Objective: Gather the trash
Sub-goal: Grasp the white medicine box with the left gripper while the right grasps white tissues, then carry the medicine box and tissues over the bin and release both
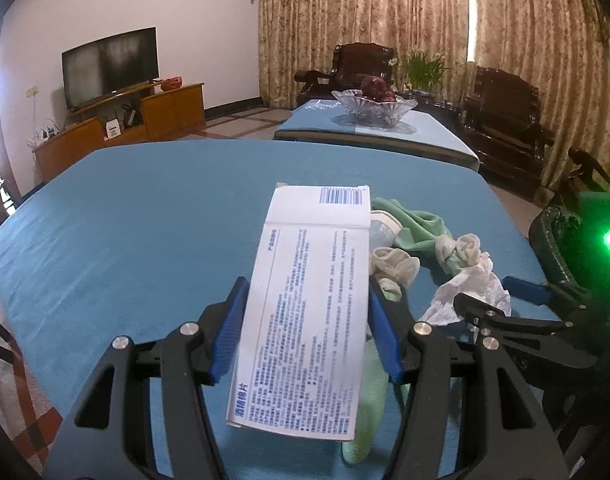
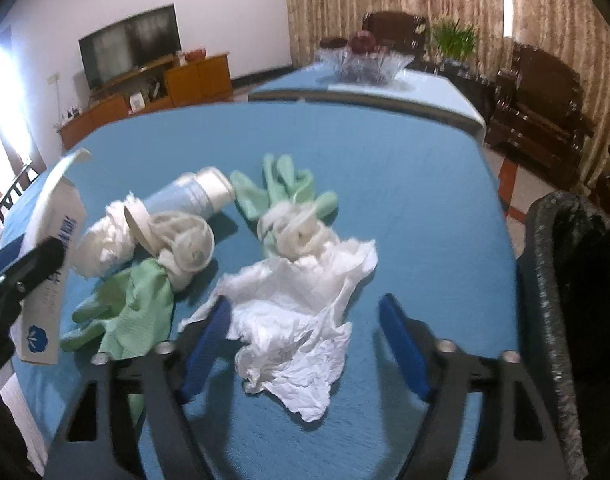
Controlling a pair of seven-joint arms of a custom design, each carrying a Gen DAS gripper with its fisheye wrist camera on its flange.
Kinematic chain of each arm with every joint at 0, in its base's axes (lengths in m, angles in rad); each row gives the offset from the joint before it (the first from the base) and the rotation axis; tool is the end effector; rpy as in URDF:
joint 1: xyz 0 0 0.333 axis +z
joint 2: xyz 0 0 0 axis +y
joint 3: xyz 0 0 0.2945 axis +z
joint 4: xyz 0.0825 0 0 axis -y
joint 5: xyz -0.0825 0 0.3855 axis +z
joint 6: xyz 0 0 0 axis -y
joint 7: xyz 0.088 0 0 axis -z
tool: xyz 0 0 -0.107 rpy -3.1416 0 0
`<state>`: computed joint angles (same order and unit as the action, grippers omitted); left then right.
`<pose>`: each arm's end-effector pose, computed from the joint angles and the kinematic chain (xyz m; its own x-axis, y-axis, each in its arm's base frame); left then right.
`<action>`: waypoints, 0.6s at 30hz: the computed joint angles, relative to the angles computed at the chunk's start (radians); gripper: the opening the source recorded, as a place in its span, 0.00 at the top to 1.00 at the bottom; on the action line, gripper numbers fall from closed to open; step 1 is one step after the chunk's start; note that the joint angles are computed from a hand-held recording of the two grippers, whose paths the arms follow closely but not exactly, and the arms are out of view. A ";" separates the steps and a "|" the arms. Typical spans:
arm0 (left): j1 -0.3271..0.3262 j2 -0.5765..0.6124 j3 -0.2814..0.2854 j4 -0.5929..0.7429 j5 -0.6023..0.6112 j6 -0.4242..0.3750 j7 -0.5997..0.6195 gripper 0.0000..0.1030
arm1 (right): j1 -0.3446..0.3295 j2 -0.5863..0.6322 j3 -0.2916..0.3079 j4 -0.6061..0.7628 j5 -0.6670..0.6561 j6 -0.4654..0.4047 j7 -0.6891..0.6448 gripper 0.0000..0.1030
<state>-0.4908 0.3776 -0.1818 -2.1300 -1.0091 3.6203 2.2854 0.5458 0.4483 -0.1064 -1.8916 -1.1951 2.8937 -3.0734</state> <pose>0.5132 -0.2637 0.3070 -0.1980 -0.9801 0.0142 -0.5810 0.1057 -0.8070 0.5549 0.3264 0.2812 -0.0375 -0.9952 -0.0909 -0.7264 0.0896 -0.6814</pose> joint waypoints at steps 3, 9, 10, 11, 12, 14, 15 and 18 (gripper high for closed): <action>0.004 -0.001 0.001 -0.001 0.004 -0.010 -0.005 0.46 | -0.025 0.007 0.014 -0.010 0.055 0.056 -0.056 0.66; 0.002 -0.002 0.006 -0.003 0.015 -0.007 -0.012 0.46 | 0.035 -0.045 -0.058 -0.058 -0.100 0.080 0.114 0.87; -0.004 -0.002 0.010 0.000 0.007 -0.005 -0.003 0.46 | 0.043 -0.064 -0.068 -0.070 -0.167 0.080 0.186 0.87; -0.010 -0.002 0.013 0.004 -0.002 -0.004 0.007 0.46 | 0.042 -0.079 -0.066 -0.082 -0.205 0.077 0.225 0.87; -0.009 -0.002 0.011 0.005 -0.003 -0.002 0.009 0.46 | 0.039 -0.095 -0.061 -0.094 -0.238 0.073 0.257 0.87; -0.008 -0.008 0.006 0.004 -0.005 -0.002 0.011 0.46 | 0.034 -0.137 -0.051 -0.123 -0.316 0.054 0.325 0.87; -0.010 -0.012 0.003 0.003 -0.005 0.000 0.013 0.46 | 0.028 -0.157 -0.043 -0.136 -0.344 0.045 0.348 0.87; -0.008 -0.021 -0.008 0.000 0.004 0.003 0.012 0.46 | 0.006 -0.220 -0.016 -0.178 -0.433 0.018 0.424 0.87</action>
